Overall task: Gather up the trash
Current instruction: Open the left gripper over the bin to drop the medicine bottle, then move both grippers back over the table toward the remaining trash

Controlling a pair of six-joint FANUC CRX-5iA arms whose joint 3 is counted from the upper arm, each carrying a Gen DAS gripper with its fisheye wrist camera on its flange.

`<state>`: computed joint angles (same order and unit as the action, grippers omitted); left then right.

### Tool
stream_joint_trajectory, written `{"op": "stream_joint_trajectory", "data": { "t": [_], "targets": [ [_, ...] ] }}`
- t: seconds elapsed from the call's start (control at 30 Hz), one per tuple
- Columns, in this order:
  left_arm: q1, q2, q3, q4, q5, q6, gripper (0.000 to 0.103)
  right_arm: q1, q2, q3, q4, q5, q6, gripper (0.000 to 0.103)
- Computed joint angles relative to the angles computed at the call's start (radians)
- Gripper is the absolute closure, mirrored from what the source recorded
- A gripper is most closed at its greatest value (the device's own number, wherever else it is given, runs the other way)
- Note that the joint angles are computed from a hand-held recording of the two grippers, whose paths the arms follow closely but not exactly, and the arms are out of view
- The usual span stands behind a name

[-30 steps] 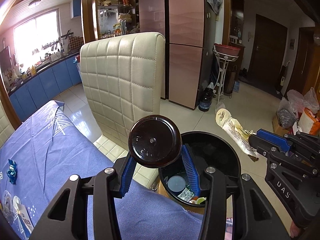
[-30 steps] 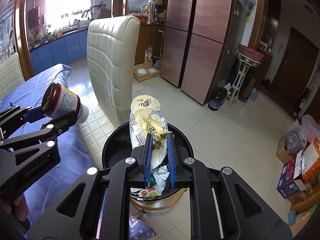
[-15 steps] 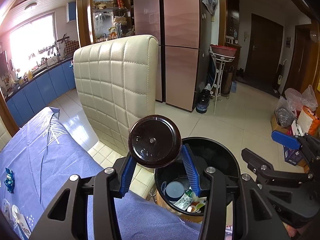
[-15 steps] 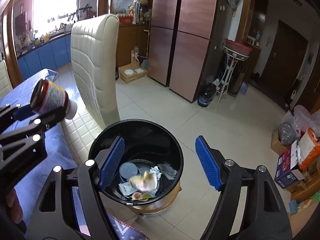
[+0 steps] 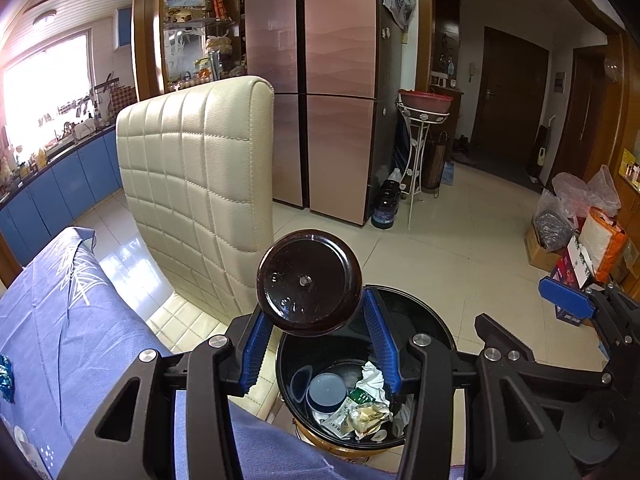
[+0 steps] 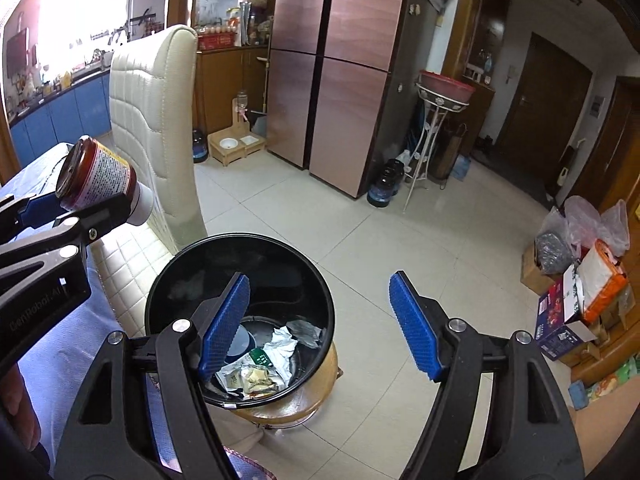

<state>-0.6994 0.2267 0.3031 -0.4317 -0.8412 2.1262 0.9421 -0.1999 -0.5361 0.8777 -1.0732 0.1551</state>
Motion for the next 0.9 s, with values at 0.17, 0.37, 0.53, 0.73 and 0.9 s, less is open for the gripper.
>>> {"op": "stream_joint_trajectory", "data": {
  "t": [0.17,0.37,0.53,0.73,0.9],
  "targets": [
    [0.024,0.011,-0.01,0.091,0.044,-0.078,0.041,-0.002,0.001,0.0,-0.004,-0.007,-0.005,0.031],
    [-0.001,0.006,0.003,0.018,0.06,-0.047,0.018,-0.001,0.0,0.005,-0.019,-0.004,0.007,0.031],
    [0.001,-0.002,0.0,0.015,0.034,-0.032,0.018,0.003,0.004,0.015,-0.021,0.013,0.022,0.031],
    [0.004,-0.046,-0.032,-0.036,-0.022,0.03,0.018,0.019,0.027,0.04,-0.011,0.07,0.047,0.03],
    [0.012,-0.116,-0.079,-0.108,-0.087,0.12,0.018,0.042,0.069,0.078,0.001,0.131,0.092,0.031]
  ]
}}
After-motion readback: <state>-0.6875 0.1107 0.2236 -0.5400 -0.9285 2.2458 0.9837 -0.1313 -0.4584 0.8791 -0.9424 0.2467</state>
